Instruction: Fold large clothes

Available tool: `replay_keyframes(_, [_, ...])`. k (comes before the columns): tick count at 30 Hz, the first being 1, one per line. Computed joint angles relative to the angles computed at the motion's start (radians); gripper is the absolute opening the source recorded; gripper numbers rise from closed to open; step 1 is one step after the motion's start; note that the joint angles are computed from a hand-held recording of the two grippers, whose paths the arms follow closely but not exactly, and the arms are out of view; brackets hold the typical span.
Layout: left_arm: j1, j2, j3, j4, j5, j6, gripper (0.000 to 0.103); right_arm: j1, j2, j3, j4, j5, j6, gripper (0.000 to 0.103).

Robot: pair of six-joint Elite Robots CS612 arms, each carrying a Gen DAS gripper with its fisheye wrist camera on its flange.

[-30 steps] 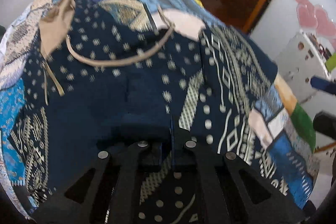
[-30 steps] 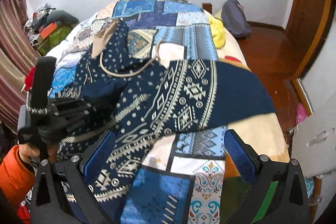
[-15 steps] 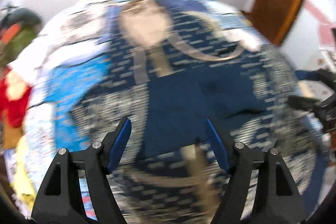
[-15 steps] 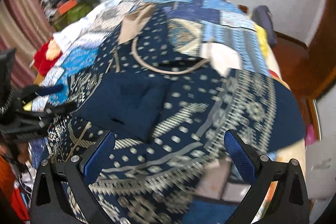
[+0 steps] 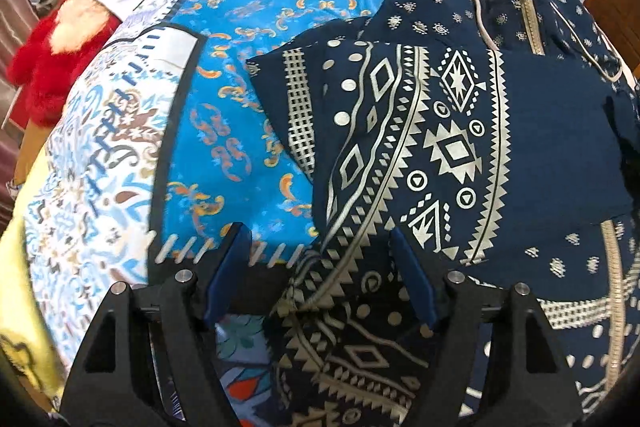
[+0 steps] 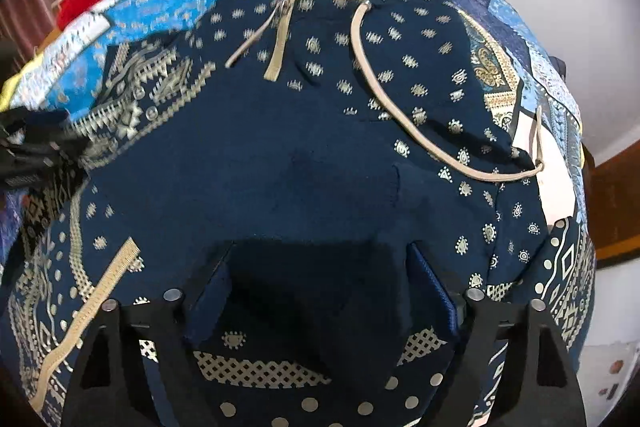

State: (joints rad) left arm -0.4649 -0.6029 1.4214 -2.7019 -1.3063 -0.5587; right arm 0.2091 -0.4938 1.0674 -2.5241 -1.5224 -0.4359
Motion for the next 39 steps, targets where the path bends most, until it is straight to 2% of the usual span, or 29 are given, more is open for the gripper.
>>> replay_keyframes(1, [-0.003, 0.003, -0.003, 0.004, 0.009, 0.008, 0.073, -0.001, -0.002, 0.005, -0.013, -0.01, 0.003, 0.053])
replay_keyframes(4, [-0.016, 0.012, -0.015, 0.03, 0.045, 0.024, 0.073, -0.003, -0.009, 0.017, -0.042, -0.04, 0.008, 0.03])
replay_keyframes(5, [-0.019, 0.012, -0.016, 0.036, 0.052, 0.022, 0.073, -0.005, -0.012, 0.022, -0.048, -0.042, 0.009, 0.028])
replay_keyframes(6, [-0.021, 0.012, -0.016, 0.039, 0.057, 0.019, 0.074, -0.007, -0.017, 0.033, -0.067, -0.053, 0.016, 0.019])
replay_keyframes(8, [-0.021, 0.01, -0.009, 0.034, 0.056, 0.013, 0.074, -0.007, -0.023, 0.054, -0.129, -0.114, 0.027, 0.019])
replay_keyframes(11, [-0.023, 0.006, -0.001, 0.033, 0.055, 0.007, 0.075, -0.027, -0.04, 0.077, -0.14, -0.108, 0.072, 0.019])
replay_keyframes(15, [-0.021, 0.011, -0.003, 0.045, 0.07, 0.013, 0.077, -0.058, -0.05, 0.092, -0.137, -0.144, 0.122, 0.019])
replay_keyframes(17, [-0.019, 0.017, -0.013, 0.052, 0.074, 0.013, 0.078, -0.076, -0.055, 0.101, -0.121, -0.115, 0.121, 0.019])
replay_keyframes(19, [-0.019, 0.02, -0.018, 0.059, 0.076, 0.009, 0.078, -0.088, -0.061, 0.113, -0.116, -0.083, 0.123, 0.024])
replay_keyframes(20, [-0.019, 0.023, -0.023, 0.064, 0.077, 0.008, 0.078, -0.088, -0.064, 0.123, -0.134, -0.104, 0.122, 0.028])
replay_keyframes(21, [-0.019, 0.025, -0.028, 0.071, 0.077, 0.007, 0.078, -0.083, -0.064, 0.129, -0.163, -0.159, 0.111, 0.044])
replay_keyframes(22, [-0.019, 0.026, -0.03, 0.076, 0.078, 0.007, 0.078, -0.076, -0.062, 0.137, -0.197, -0.212, 0.101, 0.07])
replay_keyframes(23, [-0.018, 0.027, -0.03, 0.078, 0.078, 0.007, 0.078, -0.07, -0.058, 0.147, -0.25, -0.277, 0.086, 0.081])
replay_keyframes(24, [-0.018, 0.029, -0.034, 0.084, 0.079, 0.005, 0.078, -0.069, -0.054, 0.154, -0.298, -0.314, 0.067, 0.091])
replay_keyframes(27, [-0.018, 0.036, -0.048, 0.09, 0.079, 0.011, 0.078, -0.086, -0.065, 0.165, -0.276, -0.297, 0.074, 0.091])
replay_keyframes(31, [-0.013, 0.024, -0.057, 0.126, 0.064, -0.007, 0.078, -0.126, -0.103, 0.207, -0.265, -0.22, 0.165, 0.091])
replay_keyframes(34, [-0.015, 0.012, -0.062, 0.131, 0.095, -0.006, 0.078, -0.158, -0.133, 0.242, -0.277, -0.172, 0.227, 0.091])
replay_keyframes(39, [-0.028, -0.003, -0.087, 0.082, 0.137, 0.036, 0.078, -0.207, -0.167, 0.279, -0.285, -0.106, 0.326, 0.091])
